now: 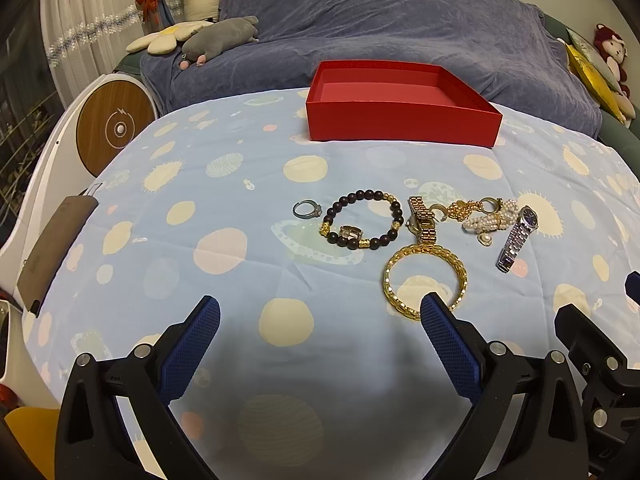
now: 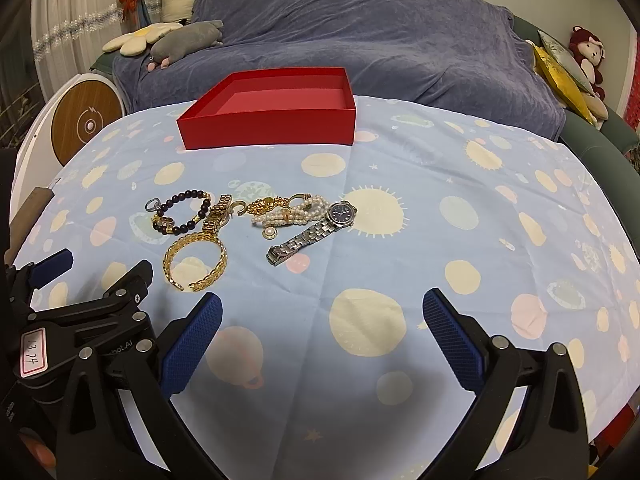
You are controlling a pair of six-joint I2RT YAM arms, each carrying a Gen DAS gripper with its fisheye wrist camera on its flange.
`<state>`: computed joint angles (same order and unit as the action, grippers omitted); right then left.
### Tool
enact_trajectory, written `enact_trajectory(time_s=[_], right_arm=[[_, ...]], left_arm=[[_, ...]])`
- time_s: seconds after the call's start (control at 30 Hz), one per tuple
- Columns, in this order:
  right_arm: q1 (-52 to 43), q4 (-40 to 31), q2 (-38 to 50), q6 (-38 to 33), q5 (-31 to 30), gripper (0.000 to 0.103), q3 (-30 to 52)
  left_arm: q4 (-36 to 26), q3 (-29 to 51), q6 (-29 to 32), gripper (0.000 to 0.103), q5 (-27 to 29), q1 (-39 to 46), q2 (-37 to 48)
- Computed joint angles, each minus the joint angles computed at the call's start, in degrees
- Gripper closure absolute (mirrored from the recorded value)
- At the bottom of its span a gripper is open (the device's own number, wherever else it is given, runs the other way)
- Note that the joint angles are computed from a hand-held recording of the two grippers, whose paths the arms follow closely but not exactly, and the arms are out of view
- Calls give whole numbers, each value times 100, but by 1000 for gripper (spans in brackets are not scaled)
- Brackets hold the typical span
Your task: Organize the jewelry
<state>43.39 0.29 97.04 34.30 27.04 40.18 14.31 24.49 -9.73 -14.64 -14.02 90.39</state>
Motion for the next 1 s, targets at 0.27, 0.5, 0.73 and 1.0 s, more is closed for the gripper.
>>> enact_trajectory(time_s=[0.27,0.5,0.73,1.0], right_arm=[[29,-2,-18,-19,114,5,-3],[39,-20,-29,-18,136,5,3],[38,-19,-27,-9,124,5,5],[38,-14,-26,-10,124,5,3]], left_arm=[[-90,43,-35,5,-31,-59,-40],[-41,19,25,5,20,19,-30],[-53,15,19,5,9,10,-52],[-103,22,-7,5,-7,-15,-83]])
